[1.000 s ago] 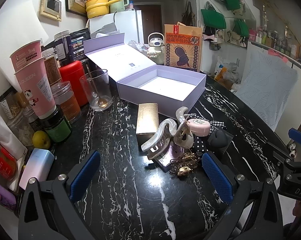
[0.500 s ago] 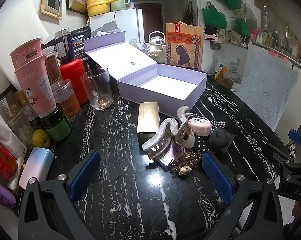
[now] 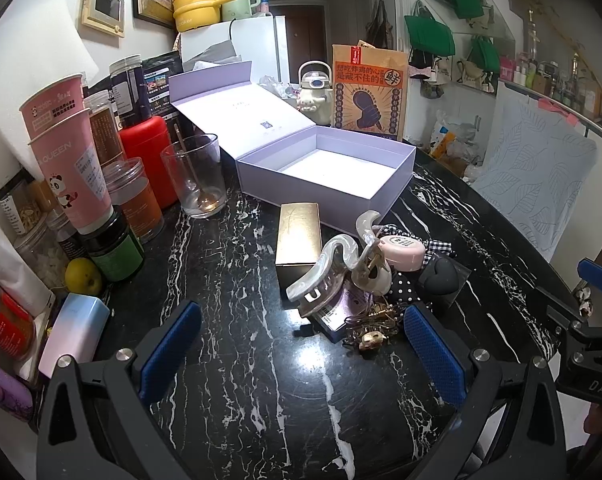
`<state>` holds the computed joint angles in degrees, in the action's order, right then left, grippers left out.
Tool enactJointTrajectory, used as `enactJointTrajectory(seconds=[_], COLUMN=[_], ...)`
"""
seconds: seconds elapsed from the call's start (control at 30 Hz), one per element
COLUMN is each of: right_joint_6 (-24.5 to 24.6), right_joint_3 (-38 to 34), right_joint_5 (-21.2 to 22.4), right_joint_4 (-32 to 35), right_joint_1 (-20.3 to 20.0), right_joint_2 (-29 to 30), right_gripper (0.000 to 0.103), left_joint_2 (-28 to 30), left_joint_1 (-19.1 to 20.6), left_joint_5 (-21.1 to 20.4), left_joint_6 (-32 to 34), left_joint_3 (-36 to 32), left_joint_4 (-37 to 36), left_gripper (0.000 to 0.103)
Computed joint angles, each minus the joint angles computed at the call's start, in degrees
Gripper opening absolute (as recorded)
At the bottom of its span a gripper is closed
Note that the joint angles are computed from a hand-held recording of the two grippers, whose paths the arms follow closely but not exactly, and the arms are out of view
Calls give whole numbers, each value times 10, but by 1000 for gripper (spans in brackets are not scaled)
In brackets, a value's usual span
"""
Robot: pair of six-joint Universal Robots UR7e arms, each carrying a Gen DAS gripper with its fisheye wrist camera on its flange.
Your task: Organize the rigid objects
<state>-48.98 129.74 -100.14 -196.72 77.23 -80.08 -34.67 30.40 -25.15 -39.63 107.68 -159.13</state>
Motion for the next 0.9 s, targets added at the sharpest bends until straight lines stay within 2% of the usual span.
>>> enactJointTrajectory(seconds=[0.53, 0.9], right_joint_6=[-2, -22], right_joint_3=[0, 3], right_joint_5=[0, 34], right_joint_4=[0, 13], right_joint_1=[2, -14], right_joint_2=[3, 13], right_gripper=[103, 103], left_joint_2=[1, 6], left_joint_1=[2, 17], left_joint_5=[-2, -26], left_joint_6=[-3, -2], left_joint_3=[2, 7], left_joint_4=[-2, -18], left_gripper=[103, 103])
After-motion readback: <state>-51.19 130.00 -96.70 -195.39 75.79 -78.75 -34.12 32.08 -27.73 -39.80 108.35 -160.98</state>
